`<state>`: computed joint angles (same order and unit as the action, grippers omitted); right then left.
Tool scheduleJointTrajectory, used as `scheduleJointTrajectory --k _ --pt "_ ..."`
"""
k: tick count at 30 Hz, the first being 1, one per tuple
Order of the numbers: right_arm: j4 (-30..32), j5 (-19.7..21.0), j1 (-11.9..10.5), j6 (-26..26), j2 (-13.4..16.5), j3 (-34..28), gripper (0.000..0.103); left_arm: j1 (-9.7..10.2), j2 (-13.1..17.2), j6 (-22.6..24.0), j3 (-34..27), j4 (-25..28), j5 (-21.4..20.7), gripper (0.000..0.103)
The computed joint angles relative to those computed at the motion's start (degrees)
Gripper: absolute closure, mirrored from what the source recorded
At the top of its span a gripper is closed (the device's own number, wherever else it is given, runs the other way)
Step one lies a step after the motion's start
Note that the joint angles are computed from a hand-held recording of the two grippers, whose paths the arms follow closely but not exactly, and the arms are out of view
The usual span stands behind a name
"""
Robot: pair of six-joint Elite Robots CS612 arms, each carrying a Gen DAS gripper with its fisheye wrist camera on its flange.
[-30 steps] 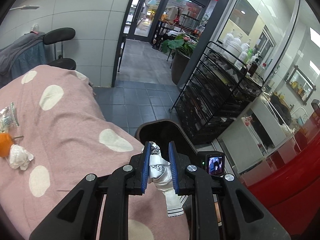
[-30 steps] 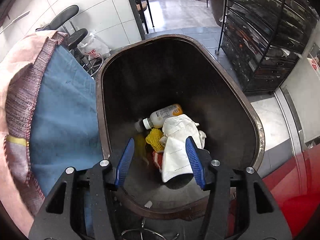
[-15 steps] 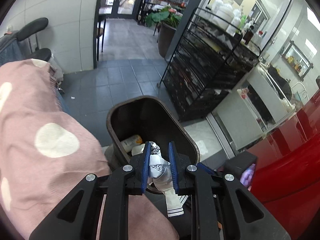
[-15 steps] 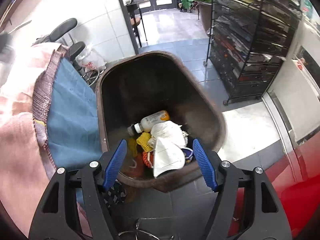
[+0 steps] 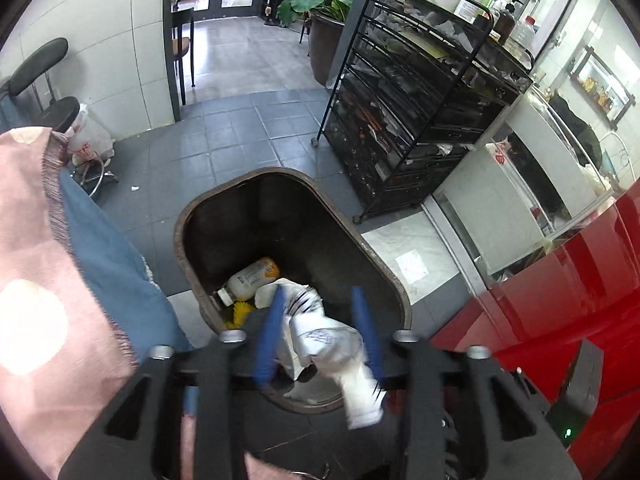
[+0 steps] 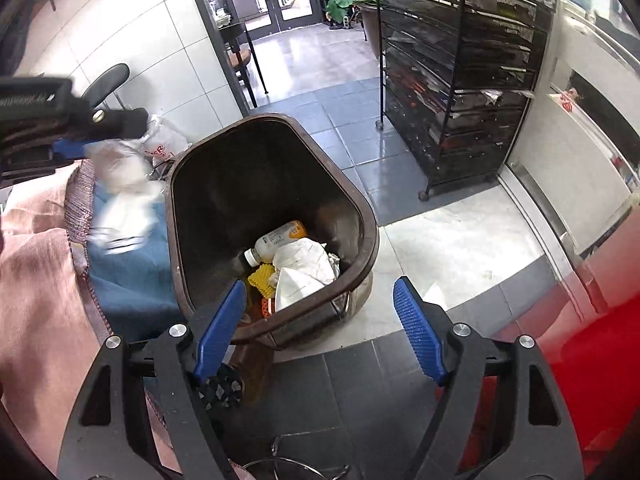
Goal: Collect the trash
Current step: 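Open the right tool dropping the mask while the left tool drops the wrapper, then move both open tools back over the table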
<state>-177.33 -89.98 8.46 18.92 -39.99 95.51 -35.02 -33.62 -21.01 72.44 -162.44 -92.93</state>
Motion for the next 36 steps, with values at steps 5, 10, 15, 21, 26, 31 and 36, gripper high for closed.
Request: scheduleJointTrajectory --k 5,10,15,21,26,31,36 --pt "-0.4 0.5 -0.1 -0.3 -0.1 0.3 0.027 -0.15 0.4 -0.3 0.4 -3.1 0.4 0.02" --pt "-0.3 0.8 -0.1 -0.4 -0.1 0.1 0.027 -0.26 0.4 0.6 0.6 -4.1 0.6 0.013" --pt "-0.3 1.1 -0.1 -0.4 -0.2 0.3 0.024 -0.23 -0.3 0.6 1.4 -5.4 0.6 0.011" --pt "-0.3 1.0 0.1 -0.3 -0.5 0.5 0.024 -0.34 -2.0 0.3 4.3 -9.2 1.3 0.007" --pt "-0.4 1.0 0.4 -0.8 -0.9 0.5 0.023 -0.35 -3.9 0.7 7.2 -11.2 1.9 0.006" --pt "-1.2 1.9 0.9 -1.4 -1.4 0.2 0.023 -0.19 -6.4 0.3 11.3 -13.4 3.3 0.006" --pt "-2.4 4.1 1.7 -2.6 -1.8 -0.7 0.023 -0.13 -9.3 0.1 16.7 -18.0 8.4 0.006"
